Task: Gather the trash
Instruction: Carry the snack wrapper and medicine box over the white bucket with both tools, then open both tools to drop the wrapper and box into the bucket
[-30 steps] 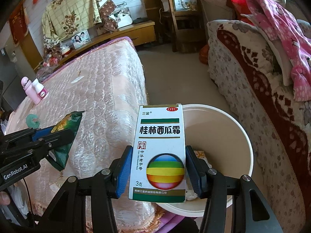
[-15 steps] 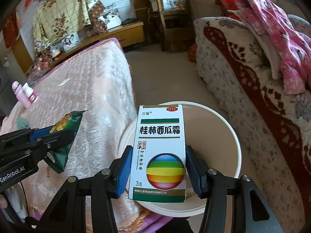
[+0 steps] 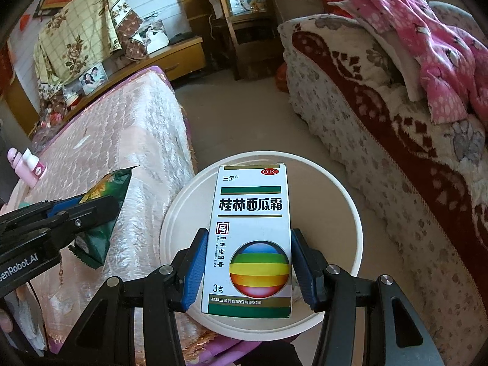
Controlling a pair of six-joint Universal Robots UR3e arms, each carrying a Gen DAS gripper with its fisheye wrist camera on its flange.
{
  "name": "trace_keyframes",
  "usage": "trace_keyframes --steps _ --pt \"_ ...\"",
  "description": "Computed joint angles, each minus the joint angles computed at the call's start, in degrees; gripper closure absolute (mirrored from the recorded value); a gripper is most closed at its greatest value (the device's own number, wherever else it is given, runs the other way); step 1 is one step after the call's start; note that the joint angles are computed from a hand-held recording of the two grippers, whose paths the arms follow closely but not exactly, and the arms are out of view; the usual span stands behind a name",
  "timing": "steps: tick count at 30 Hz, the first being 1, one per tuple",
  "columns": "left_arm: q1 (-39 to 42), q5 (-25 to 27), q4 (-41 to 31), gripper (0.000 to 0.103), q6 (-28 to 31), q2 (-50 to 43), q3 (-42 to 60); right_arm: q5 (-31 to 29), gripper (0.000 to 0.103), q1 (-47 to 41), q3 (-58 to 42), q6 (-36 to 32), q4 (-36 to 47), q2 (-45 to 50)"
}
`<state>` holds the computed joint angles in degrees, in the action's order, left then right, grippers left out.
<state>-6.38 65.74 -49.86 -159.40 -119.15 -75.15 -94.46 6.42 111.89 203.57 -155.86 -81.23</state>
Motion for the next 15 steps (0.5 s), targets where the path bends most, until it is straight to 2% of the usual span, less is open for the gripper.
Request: trace_keyframes --steps 15 --pt "-3.1 2.0 1.7 0.080 -2.2 -5.4 4.0 1.4 0.052 -2.5 3.1 -0.3 -1.7 -0.5"
